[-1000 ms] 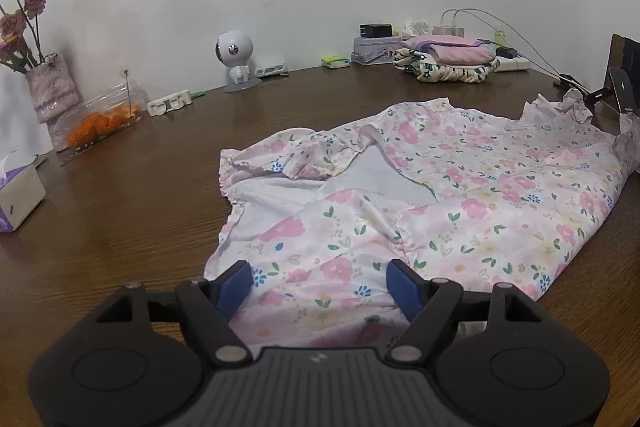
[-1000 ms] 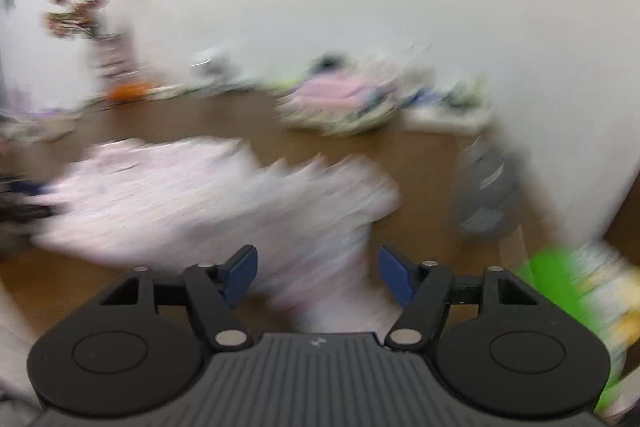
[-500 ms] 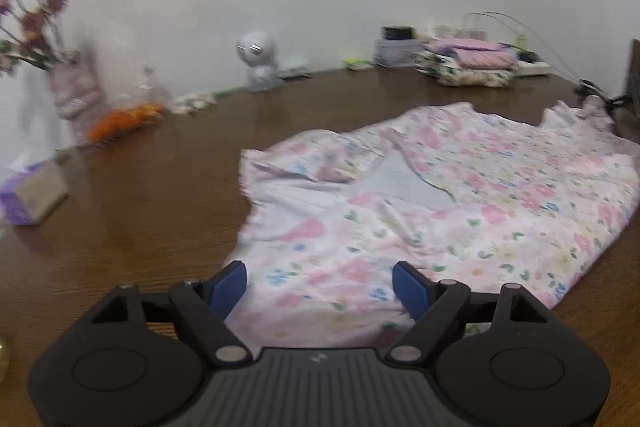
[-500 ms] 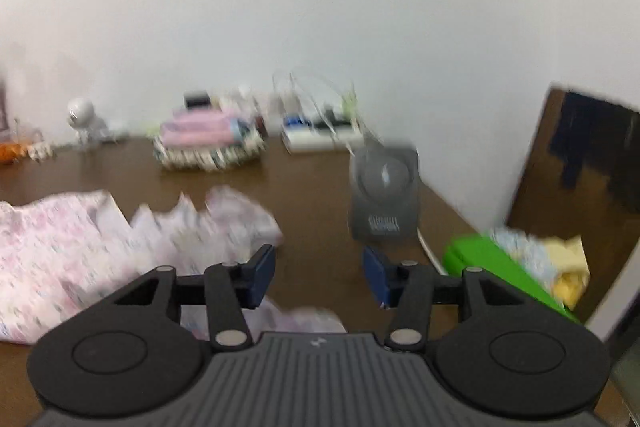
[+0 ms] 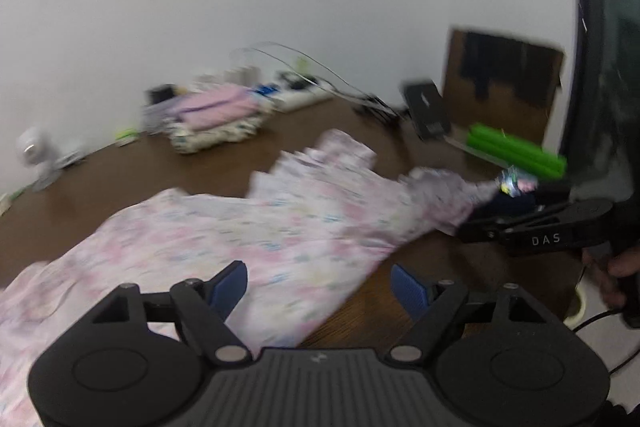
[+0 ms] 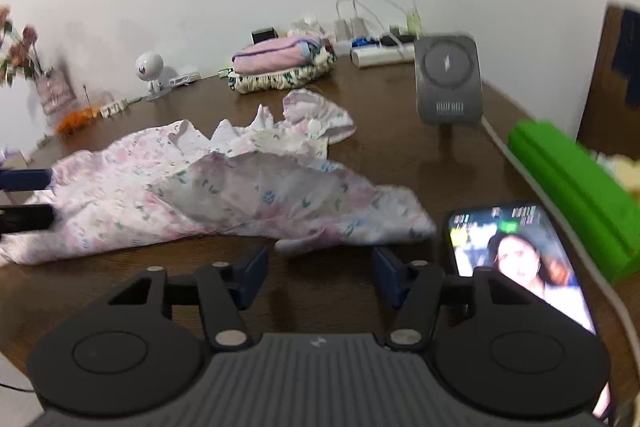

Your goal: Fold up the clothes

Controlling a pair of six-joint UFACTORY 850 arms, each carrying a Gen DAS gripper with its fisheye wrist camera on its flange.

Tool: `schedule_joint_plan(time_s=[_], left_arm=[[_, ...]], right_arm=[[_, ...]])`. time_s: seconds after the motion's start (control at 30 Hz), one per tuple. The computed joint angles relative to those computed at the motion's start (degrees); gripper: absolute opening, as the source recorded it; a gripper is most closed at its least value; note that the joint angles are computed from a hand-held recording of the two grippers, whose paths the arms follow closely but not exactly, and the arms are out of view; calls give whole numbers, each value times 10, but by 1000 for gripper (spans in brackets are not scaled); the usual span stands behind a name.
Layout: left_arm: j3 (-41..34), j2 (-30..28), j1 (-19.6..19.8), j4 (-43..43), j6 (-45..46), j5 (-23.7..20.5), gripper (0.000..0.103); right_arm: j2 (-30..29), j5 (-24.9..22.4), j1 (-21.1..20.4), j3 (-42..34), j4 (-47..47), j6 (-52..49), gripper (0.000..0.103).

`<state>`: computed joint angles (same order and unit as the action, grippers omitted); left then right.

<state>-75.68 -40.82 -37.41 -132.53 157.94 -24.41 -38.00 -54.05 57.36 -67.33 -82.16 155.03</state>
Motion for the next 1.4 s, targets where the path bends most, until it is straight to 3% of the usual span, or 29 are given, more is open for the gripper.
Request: schedule_joint_plan(time_s=[0.07,0.2,0.27,0.33,0.37,0.43,0.57,0.67,0.8,0.9,0.93,0.97,1.03,1.1,1.13,1.17,1.2,1.27,1.33,1.4], left_arm=[[-26,-23,-19,-40,79,35,77],[-55,-51,-27,-60,98,71,61],[-63,-55,-24,-55,84,80,33],[-72,-58,-24,-50,80,98,6],[-73,-58,-22,-41,80,101,4],[-75,-56,-19,-11,65,108,2],[-46,-22,3,173,-108,89,1],[-12,7,19,250,-176,68,1],[14,20,25,225,-149,64,4],[27,23,27,146,-79,49,16],[29,23,27,115,-48,41,24],[30,22,28,94,-27,34,31],[22,16,29,104,-33,28,31],[11,9,29,108,-44,36,31],[6,5,28,111,-49,41,31],[0,1,28,113,-55,45,32],[-5,-3,27,115,-61,50,32],[-15,-9,27,120,-80,76,32],[-20,-13,32,152,-122,85,32],[-23,-14,40,200,-184,80,32]], right_arm=[[-2,-3,-1,-3,3,-19,53],[-7,-12,-1,-6,-5,-35,42],[-16,-21,-1,-16,-5,-54,24],[-23,-27,0,-24,-9,-68,13],[-25,-26,1,-26,-14,-70,8],[-29,-26,2,-29,-23,-75,5],[-22,-28,10,-19,-45,-63,3],[-15,-57,17,-6,-20,-44,3],[-11,-104,26,2,20,-27,3],[10,-78,29,26,-10,43,8],[19,-63,28,38,-36,87,16],[28,-50,27,50,-64,133,34],[27,-62,24,54,-100,193,59],[12,-75,15,30,-85,172,60],[6,-68,6,21,-83,161,51],[1,-59,-3,13,-83,154,19],[0,-49,-9,10,-85,144,4],[-2,-46,-14,2,-70,101,2],[-13,-99,-1,-23,-3,1,2],[-16,-114,4,-32,31,-51,3]])
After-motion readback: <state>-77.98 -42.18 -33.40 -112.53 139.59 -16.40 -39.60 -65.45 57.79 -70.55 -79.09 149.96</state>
